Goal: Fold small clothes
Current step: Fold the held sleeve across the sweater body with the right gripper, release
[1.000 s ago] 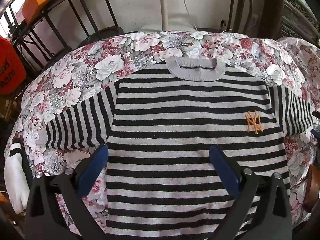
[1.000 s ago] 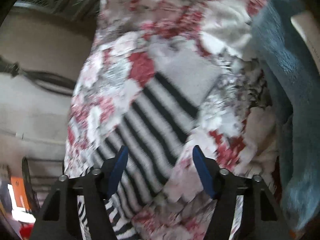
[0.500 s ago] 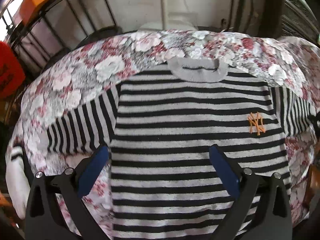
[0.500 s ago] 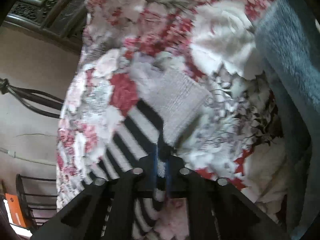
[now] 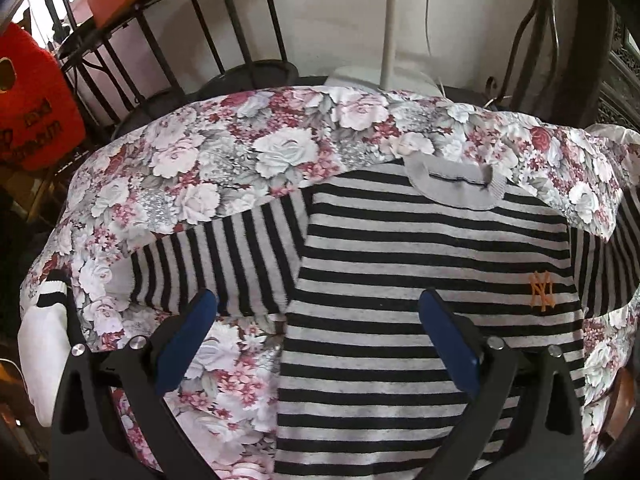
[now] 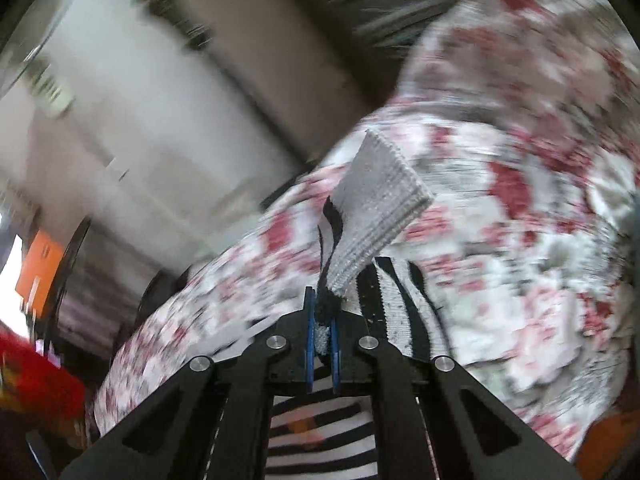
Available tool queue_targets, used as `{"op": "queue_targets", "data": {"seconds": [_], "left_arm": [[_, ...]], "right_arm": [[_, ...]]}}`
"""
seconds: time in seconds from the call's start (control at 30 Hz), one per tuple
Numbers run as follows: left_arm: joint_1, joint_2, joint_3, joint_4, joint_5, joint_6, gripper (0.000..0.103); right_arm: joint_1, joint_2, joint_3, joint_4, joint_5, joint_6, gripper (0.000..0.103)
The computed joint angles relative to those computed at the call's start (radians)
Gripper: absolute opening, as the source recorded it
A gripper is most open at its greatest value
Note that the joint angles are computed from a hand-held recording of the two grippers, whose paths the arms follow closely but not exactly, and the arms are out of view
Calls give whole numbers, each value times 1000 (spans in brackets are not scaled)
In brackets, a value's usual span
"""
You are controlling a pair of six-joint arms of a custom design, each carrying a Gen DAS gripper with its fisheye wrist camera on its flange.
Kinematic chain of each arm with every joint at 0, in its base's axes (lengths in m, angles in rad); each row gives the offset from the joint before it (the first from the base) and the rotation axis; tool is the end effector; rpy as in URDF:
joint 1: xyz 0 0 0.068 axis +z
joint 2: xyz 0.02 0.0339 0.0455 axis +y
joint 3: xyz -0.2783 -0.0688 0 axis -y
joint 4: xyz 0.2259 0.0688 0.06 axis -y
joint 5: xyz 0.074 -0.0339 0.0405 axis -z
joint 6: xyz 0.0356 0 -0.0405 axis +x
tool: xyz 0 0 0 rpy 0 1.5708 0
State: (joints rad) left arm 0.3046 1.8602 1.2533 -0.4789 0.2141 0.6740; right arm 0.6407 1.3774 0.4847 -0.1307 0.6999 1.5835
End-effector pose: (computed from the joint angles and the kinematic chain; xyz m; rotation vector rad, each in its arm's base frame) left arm 0.3552 0.1037 0.2044 0.5486 2.5578 0.0560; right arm 0.1802 0.1057 0.1619 1.2431 1.9245 0.2054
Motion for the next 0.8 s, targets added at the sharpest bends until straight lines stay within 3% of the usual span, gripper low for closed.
{"op": "queue_targets", "data": {"seconds": [0.27,0.47,0.6,0.73,0.8], "left_arm": [[99,99,164,-90,33,14,99],[156,166,254,-121,32,28,99],[172,222,309,-125,0,24,99],[181,283,392,-183,-17,1,99],[181,293,411,-211,-6,-7,99]], "right_arm": [[112,404,469,-104,-21,-230,7],[146,774,822,-200,-171,-401,9],[135,954,941,-216,-362,-468,14],[170,936,945,-198,-387,-484,40],[194,859,873,-133,-356,-485,45]]}}
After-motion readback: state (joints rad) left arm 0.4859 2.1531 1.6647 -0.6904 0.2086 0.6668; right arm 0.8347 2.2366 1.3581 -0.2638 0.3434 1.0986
